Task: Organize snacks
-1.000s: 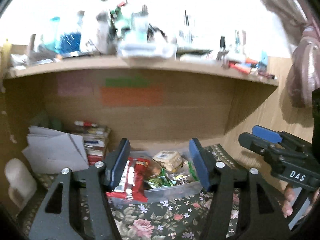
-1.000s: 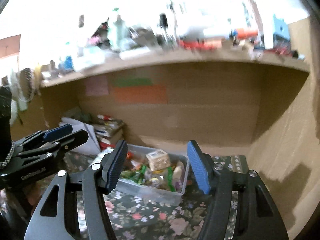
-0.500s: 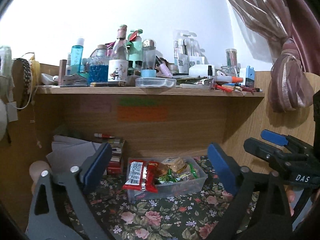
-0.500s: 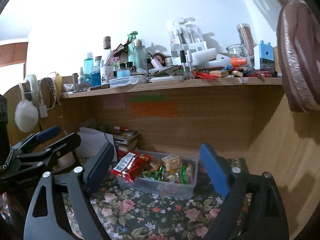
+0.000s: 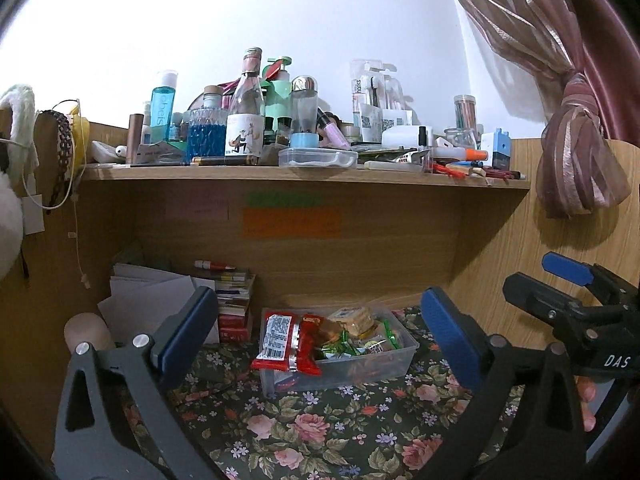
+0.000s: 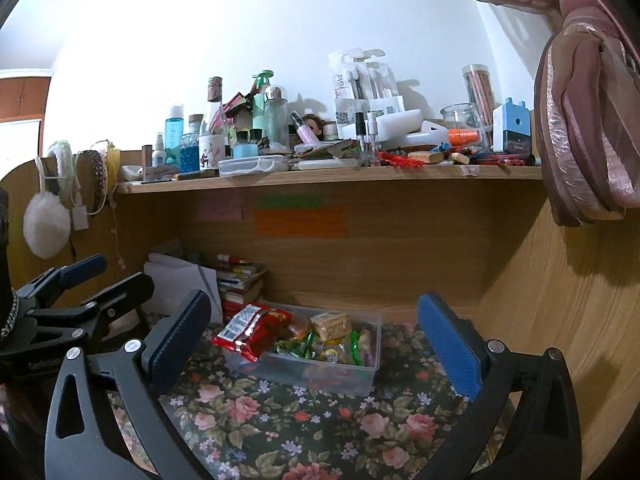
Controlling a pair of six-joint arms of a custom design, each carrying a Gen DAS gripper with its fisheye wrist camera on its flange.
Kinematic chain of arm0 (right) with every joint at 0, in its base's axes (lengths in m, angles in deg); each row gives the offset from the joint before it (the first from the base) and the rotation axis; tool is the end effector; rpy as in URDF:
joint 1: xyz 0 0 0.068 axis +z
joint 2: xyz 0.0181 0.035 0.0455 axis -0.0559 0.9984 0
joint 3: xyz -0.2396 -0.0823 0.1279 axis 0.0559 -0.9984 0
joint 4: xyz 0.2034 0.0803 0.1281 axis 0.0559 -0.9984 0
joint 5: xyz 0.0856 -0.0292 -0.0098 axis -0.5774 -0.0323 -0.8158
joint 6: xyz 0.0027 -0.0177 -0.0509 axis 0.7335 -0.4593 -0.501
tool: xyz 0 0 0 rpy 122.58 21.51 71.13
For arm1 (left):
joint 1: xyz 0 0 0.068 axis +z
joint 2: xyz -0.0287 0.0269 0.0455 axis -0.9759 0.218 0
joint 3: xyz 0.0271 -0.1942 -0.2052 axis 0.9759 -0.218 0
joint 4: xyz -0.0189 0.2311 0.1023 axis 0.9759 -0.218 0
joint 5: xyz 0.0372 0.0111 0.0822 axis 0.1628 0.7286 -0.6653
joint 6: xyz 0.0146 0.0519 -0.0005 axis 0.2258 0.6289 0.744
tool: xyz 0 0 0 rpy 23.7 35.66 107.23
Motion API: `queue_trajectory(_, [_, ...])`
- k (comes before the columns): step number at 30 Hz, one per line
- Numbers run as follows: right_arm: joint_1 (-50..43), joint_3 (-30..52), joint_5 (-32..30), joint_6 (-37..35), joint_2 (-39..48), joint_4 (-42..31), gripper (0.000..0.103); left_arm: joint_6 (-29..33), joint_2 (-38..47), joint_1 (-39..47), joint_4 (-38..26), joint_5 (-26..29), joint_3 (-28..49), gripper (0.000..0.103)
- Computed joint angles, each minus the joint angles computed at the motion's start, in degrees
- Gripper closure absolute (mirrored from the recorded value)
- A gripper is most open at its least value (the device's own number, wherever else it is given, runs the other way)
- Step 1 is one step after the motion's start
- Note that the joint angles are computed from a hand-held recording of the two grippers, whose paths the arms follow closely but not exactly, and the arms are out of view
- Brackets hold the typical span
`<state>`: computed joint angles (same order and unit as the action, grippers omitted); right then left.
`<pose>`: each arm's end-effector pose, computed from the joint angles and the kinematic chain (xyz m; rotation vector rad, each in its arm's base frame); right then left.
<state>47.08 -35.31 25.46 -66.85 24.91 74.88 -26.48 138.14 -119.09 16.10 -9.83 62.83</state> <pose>0.1217 0.1006 0.1824 0.1119 1.7697 -0.0831 0.2130 -0.1854 0.1799 0.5362 1.7033 -0.4818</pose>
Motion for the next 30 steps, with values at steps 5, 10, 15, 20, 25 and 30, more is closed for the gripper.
queue_trajectory(5, [0.1,0.2,0.2,0.5,0.5,-0.6,0.0,0.0,0.2,0.1,0.2,0.1,-0.1,0.0])
queue_trajectory(10, [-0.1,0.1,0.2,-0.1,0.6,-0.1,0.0,-0.2,0.9,-0.4,1.0,-0.6,-0.2,0.0])
queue_trajectory(15, [0.4,0.3,0.9,0.2,1.0,-0.1,0.0,-0.3,1.2,-0.2,1.3,-0.3,-0.3,0.0])
queue_trajectory(20, [-1.1,-0.4,-0.9,-1.0,0.3,0.7,0.0,-0.5,1.8,-1.0,1.7,-1.3,0.0,0.0])
queue_trajectory(25, [-2.0,-0.7,-2.0,-1.7,-0.6,0.7,0.0,-0.6,2.2,-1.6,2.0,-2.1,0.1,0.0])
queue_trajectory(30, [-3.3,-1.2,-3.7,-2.7,-2.0,0.5,0.0,-0.7,2.1,-1.6,1.7,-2.2,0.2,0.0])
